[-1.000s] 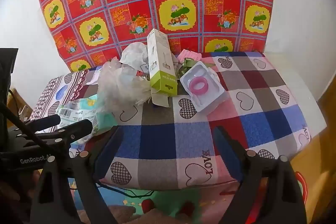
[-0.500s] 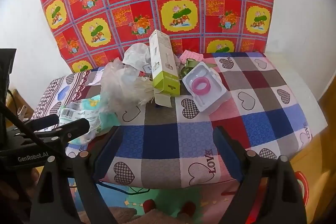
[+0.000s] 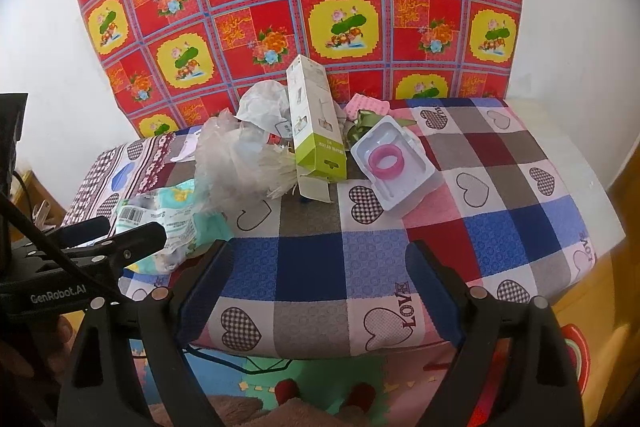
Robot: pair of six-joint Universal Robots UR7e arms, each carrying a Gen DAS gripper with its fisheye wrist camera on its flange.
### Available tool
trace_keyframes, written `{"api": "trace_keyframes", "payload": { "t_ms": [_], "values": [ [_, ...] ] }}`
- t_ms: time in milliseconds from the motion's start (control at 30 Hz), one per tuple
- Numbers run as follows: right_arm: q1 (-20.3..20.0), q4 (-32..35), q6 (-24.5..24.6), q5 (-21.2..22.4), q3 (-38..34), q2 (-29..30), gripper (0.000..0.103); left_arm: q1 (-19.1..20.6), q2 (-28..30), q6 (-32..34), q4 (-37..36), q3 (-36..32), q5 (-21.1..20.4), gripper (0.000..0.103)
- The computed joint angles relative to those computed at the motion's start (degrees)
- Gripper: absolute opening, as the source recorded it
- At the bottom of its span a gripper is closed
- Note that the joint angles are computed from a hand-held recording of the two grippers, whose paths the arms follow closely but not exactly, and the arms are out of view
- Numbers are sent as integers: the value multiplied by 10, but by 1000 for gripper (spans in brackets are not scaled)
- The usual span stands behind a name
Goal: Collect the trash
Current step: 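Move the left tool toward the teal diaper bag on the bed, then close the left tool on the teal diaper bag and lift it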
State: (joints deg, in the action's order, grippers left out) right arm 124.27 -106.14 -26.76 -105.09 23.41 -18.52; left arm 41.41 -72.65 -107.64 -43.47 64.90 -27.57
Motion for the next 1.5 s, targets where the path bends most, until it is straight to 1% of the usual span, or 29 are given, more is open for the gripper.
{"api": "trace_keyframes", "payload": {
  "t_ms": [67, 267, 333, 600, 767, 867, 1133, 1400, 1500],
  "values": [
    [-1, -7, 0, 0, 15, -7, 90, 0, -2, 1, -2, 1, -1, 99],
    [-1, -9, -1, 0, 17, -7, 90, 3, -13, 4, -8, 9, -8, 99],
    [1, -2, 3, -1, 6, -1, 90, 4, -17, 1, -10, 14, -10, 99],
    [3, 6, 10, -7, -5, 7, 90, 10, -32, -11, -2, 21, -24, 99],
    [4, 25, 15, -9, -26, 19, 90, 12, -48, -47, 21, 27, -30, 99],
    [4, 26, 18, -10, -27, 20, 90, 12, -58, -69, 40, 30, -31, 99],
    [7, 41, 34, -12, -35, 27, 90, 14, -83, -101, 61, 44, -45, 99],
    [13, 60, 35, 5, -32, 30, 90, 14, -118, -146, 88, 72, -66, 99],
    [16, 89, 33, 12, -61, 47, 90, 16, -132, -153, 91, 83, -73, 99]
  ]
}}
